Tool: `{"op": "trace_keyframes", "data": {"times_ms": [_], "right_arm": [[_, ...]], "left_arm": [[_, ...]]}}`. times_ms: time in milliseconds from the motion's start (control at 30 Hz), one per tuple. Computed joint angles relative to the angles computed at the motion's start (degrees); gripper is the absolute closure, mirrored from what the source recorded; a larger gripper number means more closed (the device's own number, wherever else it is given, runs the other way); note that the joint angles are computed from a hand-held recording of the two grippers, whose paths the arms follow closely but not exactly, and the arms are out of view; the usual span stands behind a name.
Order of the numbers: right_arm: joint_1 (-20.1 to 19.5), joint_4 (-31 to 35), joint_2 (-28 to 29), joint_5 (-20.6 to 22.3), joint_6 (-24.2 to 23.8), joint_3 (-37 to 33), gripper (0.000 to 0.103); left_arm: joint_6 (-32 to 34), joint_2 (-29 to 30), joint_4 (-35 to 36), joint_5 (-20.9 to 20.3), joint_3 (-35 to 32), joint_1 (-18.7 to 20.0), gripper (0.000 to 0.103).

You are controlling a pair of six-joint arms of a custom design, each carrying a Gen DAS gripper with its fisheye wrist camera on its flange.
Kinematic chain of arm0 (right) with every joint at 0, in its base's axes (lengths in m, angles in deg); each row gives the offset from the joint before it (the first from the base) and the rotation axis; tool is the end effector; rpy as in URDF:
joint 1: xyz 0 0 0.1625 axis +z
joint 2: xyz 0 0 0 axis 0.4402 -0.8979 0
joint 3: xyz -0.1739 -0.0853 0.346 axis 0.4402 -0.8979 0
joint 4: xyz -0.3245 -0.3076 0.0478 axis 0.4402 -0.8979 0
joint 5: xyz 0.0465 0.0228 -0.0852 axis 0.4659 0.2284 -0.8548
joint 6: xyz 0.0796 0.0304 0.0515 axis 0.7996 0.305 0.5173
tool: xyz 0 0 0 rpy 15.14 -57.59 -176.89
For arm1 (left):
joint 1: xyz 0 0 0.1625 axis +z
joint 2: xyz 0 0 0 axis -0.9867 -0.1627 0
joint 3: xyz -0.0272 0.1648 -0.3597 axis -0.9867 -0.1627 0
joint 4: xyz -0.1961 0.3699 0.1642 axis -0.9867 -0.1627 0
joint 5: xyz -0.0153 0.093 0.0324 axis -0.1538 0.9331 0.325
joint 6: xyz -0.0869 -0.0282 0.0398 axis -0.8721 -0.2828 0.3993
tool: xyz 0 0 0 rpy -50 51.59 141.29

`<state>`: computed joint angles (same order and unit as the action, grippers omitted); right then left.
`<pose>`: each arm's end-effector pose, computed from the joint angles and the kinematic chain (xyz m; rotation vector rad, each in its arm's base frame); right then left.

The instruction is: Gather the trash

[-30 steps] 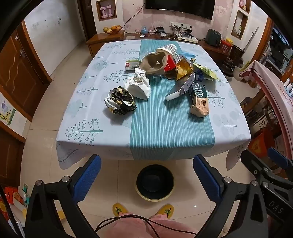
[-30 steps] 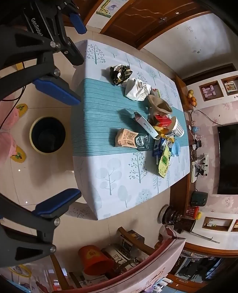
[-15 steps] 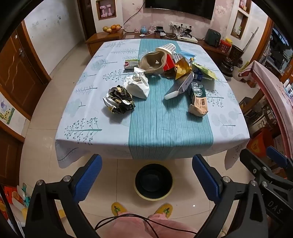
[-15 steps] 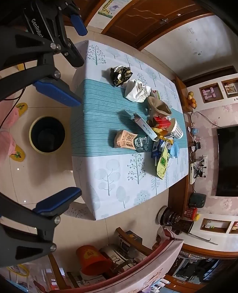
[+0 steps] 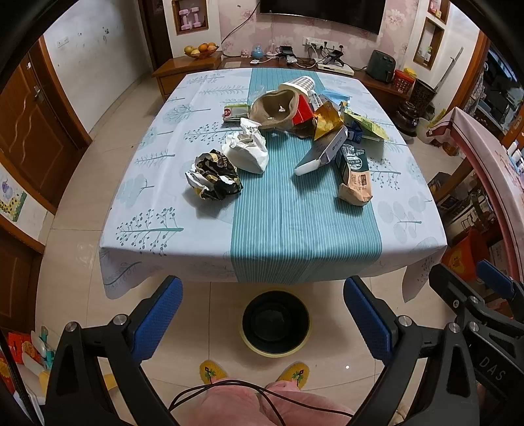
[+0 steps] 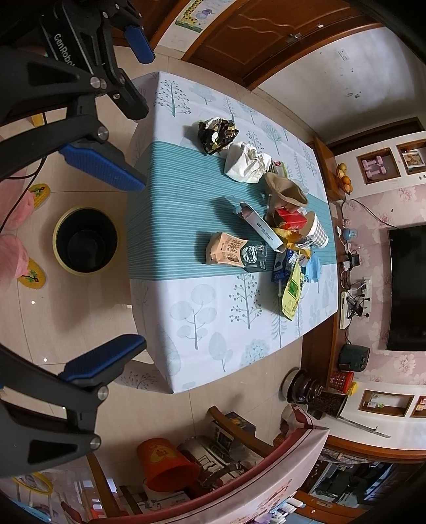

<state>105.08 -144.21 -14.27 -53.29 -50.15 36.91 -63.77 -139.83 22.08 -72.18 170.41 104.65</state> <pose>0.4489 -0.4241 0.3603 0.2753 -2.3550 0.6140 -0.4407 -0.4164 0.3684 0.1052 2.2973 -0.6066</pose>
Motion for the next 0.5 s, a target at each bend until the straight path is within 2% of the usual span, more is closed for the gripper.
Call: {"op": "trace_keyframes", "data": {"times_ms": [500], "right_arm": [[0.25, -0.49, -0.39, -0.08, -0.77, 0.37, 0.014]], "left_arm": [[-0.32, -0.26, 0.06, 0.14, 0.28, -0.03, 0.006]]}}
